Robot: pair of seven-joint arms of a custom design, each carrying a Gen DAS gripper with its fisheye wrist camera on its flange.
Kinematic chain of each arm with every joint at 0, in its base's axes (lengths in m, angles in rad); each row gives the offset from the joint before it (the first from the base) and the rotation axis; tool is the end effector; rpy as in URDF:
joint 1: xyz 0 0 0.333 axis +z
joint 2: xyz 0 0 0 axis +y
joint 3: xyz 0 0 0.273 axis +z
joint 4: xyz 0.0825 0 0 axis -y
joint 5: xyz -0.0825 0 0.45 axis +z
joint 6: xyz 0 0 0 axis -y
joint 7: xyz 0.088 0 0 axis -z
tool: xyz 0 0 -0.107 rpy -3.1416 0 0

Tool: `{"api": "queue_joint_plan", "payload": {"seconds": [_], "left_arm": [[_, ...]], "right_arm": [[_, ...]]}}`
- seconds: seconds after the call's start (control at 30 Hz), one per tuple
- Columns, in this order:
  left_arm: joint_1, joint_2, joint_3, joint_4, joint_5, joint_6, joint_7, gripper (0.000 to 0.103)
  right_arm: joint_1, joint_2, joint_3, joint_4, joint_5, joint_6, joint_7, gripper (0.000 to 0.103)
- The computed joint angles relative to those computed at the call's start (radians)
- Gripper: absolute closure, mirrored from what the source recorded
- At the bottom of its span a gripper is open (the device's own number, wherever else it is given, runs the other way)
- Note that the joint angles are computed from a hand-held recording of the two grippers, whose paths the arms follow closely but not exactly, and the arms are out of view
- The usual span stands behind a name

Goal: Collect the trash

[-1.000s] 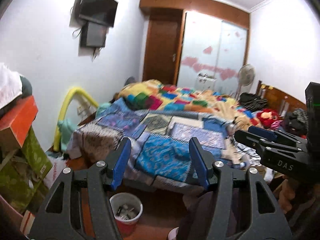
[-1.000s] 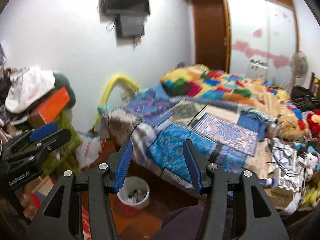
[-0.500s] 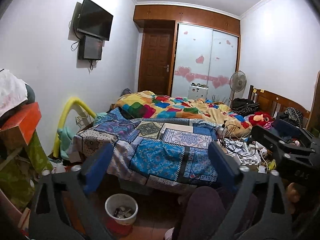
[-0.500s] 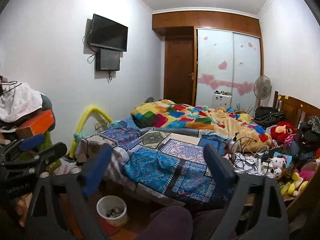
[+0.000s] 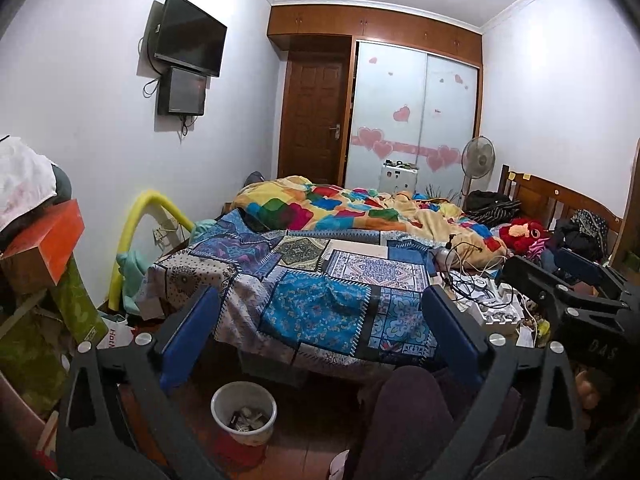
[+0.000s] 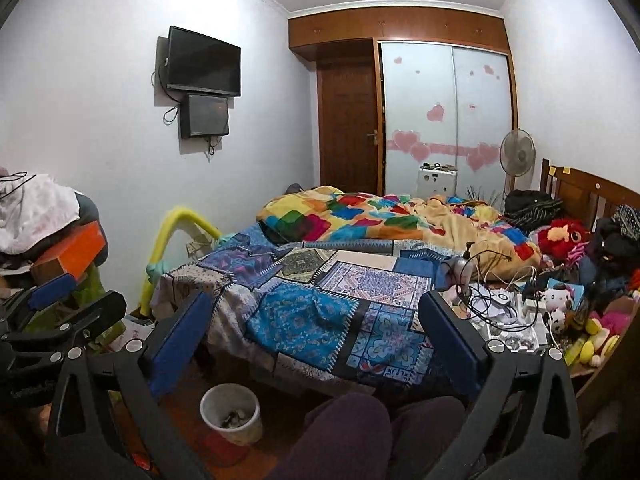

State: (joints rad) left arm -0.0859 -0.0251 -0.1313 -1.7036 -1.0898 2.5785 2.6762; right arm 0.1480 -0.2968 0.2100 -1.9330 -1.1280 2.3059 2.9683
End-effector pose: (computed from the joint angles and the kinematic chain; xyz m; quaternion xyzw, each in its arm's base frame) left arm 0.6568 -0.1302 0.6347 -0.3671 0.7310 -0.5378 0.2041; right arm 0.5556 0.2032 0.6503 -0.4131 0.7008 -0.4902 0.3130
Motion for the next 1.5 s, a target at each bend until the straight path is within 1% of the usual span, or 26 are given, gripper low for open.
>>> {"api": "queue_joint_plan", "payload": {"seconds": [0.33, 0.47, 1.17, 1.5], "left_arm": [[-0.002, -0.006, 0.001, -0.009, -0.004, 0.002, 0.007, 0.001], [-0.006, -0.019, 0.003, -0.027, -0.010, 0.003, 0.015, 0.001], [-0.009, -0.020, 0.009, -0.035, -0.008, 0.013, 0.020, 0.000], [-0.003, -0.018, 0.013, -0.029, -0.032, -0.005, 0.041, 0.000]], "right_arm": [[-0.004, -0.019, 0.005, -0.014, 0.007, -0.002, 0.008, 0.000], [-0.004, -0.018, 0.006, -0.011, 0.013, 0.000, 0.006, 0.000], [0.004, -0.009, 0.009, 0.002, 0.010, -0.015, 0.003, 0.000], [0.005, -0.009, 0.007, 0.001, 0.008, -0.013, 0.004, 0.000]]}}
